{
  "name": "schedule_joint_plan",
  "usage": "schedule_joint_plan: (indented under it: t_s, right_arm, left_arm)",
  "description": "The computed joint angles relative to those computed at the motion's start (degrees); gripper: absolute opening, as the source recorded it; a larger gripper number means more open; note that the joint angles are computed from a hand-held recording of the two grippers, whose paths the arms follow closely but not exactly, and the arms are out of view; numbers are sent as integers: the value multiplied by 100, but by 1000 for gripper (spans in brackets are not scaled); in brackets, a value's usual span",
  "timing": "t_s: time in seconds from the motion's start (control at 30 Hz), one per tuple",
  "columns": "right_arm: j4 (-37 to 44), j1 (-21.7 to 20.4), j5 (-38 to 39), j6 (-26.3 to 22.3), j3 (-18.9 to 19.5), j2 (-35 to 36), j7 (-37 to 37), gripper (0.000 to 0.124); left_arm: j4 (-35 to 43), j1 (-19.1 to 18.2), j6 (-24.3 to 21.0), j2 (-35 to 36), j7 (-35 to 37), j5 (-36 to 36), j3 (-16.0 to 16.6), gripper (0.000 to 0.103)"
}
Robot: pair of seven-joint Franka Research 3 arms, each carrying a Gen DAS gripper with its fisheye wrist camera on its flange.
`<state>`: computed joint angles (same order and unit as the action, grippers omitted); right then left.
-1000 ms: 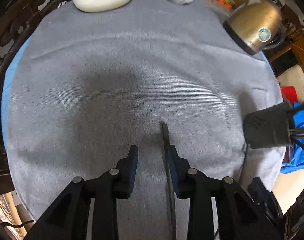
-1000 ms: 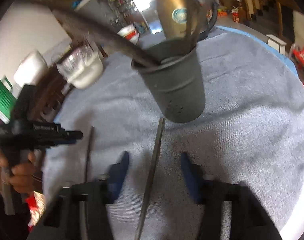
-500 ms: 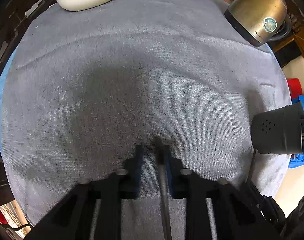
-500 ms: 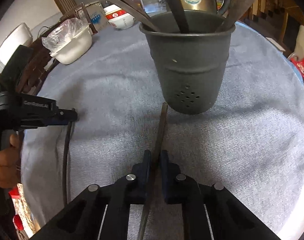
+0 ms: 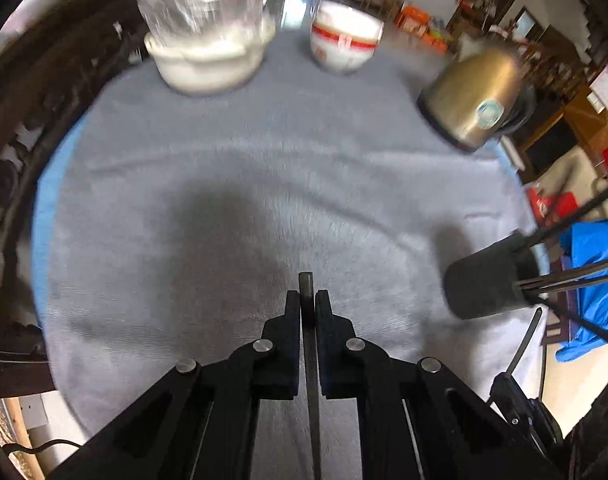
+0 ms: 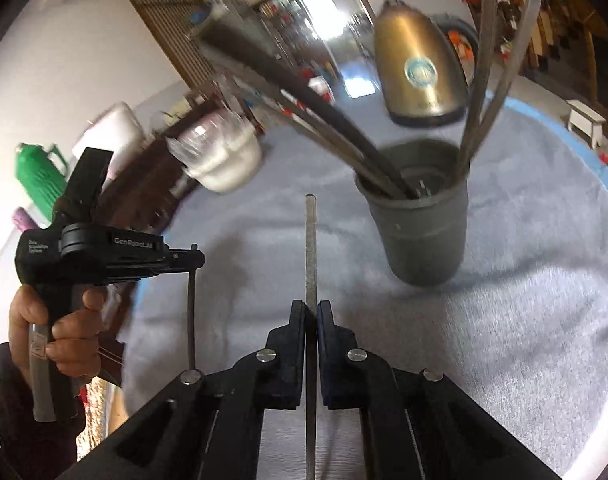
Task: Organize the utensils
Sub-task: 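Lift both held chopsticks upright off the cloth, then carry both held chopsticks over the gray cup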
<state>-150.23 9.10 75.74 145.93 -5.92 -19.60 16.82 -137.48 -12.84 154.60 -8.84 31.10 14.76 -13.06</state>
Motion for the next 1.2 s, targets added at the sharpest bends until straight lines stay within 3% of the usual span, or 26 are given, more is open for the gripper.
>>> schedule_joint_plan:
  t_s: [0.23,0.47,0.73,1.2]
  right_arm:
    - [-252,-50,605,-127,-200,-755,-560,6]
    - [-276,-136,965,-168,-287,-1071,-809,6]
    - [-275,-210,1225,-214,-309,-1217,-984,6]
    - [-51,-301,1496,-369,-345,-1304,-1125,6]
  left_arm:
    - [-336,110,40,-1102,-662,740,-282,7]
    - [-362,133,-41,-1614,-1052,1184,-530,7]
    - [54,294,-493,-1574,-1553,1964,-989,7]
    - [665,34,-1387,-1314,-1989,2911,-1051,7]
